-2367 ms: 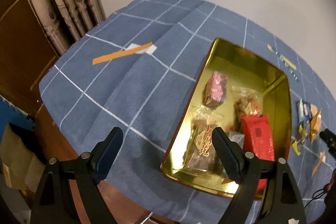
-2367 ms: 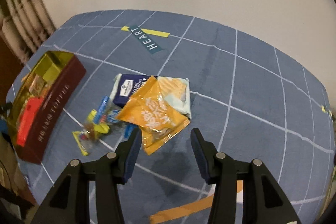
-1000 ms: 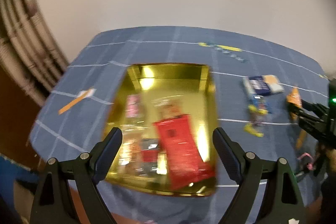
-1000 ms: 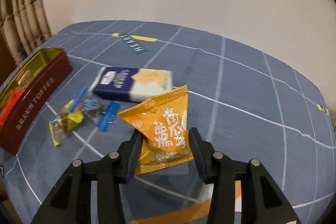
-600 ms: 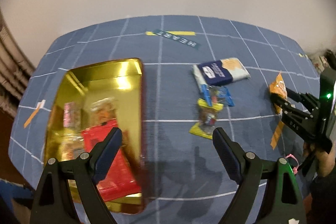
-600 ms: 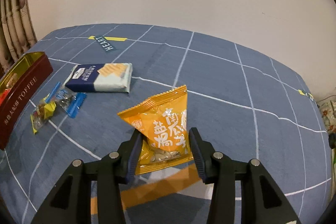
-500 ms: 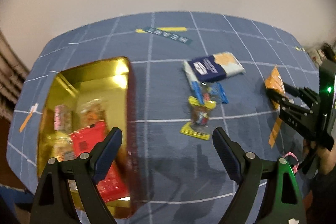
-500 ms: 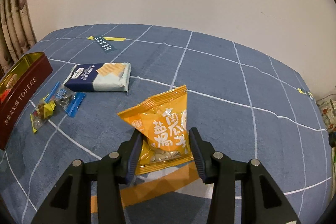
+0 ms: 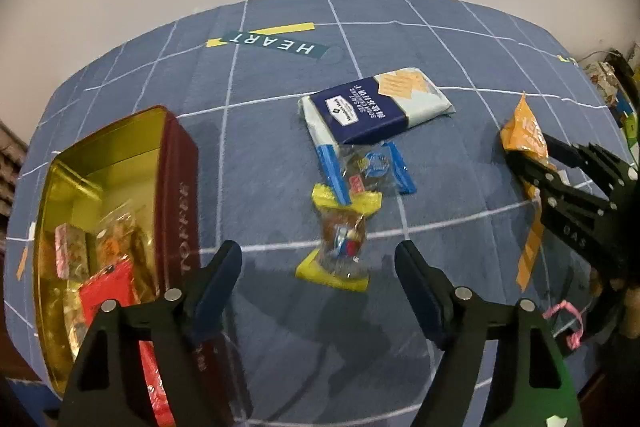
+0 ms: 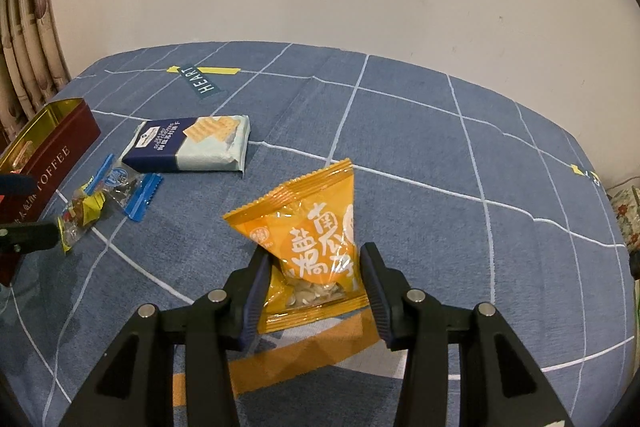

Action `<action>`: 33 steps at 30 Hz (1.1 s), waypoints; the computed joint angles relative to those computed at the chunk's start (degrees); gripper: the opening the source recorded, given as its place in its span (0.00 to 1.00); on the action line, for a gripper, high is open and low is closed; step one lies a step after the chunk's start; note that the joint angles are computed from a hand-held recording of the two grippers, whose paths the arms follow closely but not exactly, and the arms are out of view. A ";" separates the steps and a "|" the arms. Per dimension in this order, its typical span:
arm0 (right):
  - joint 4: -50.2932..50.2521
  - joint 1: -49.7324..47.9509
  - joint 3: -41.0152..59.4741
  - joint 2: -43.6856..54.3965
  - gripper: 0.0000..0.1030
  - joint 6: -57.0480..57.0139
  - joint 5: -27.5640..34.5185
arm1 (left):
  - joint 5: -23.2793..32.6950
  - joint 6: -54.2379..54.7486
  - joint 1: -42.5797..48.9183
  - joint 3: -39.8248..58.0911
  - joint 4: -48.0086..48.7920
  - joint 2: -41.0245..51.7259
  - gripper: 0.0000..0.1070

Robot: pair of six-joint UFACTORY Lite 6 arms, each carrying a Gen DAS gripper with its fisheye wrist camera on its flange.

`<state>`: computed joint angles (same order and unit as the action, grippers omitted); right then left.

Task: Organize snacks
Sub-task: 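Grasp the orange bag with the right gripper while the left gripper grasps the yellow-wrapped candy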

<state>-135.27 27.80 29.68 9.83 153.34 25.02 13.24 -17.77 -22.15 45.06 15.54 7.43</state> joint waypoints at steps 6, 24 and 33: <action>0.92 0.33 0.46 0.45 0.45 -0.63 -0.04 | 0.12 10.06 1.64 3.65 -11.57 4.87 0.52; 2.67 0.74 0.52 0.27 0.46 -2.00 -0.27 | -1.17 18.48 2.60 3.33 -19.64 6.62 0.21; 3.30 0.88 0.85 0.73 0.46 -2.63 -0.14 | -0.83 12.64 1.87 0.44 -13.52 2.33 0.20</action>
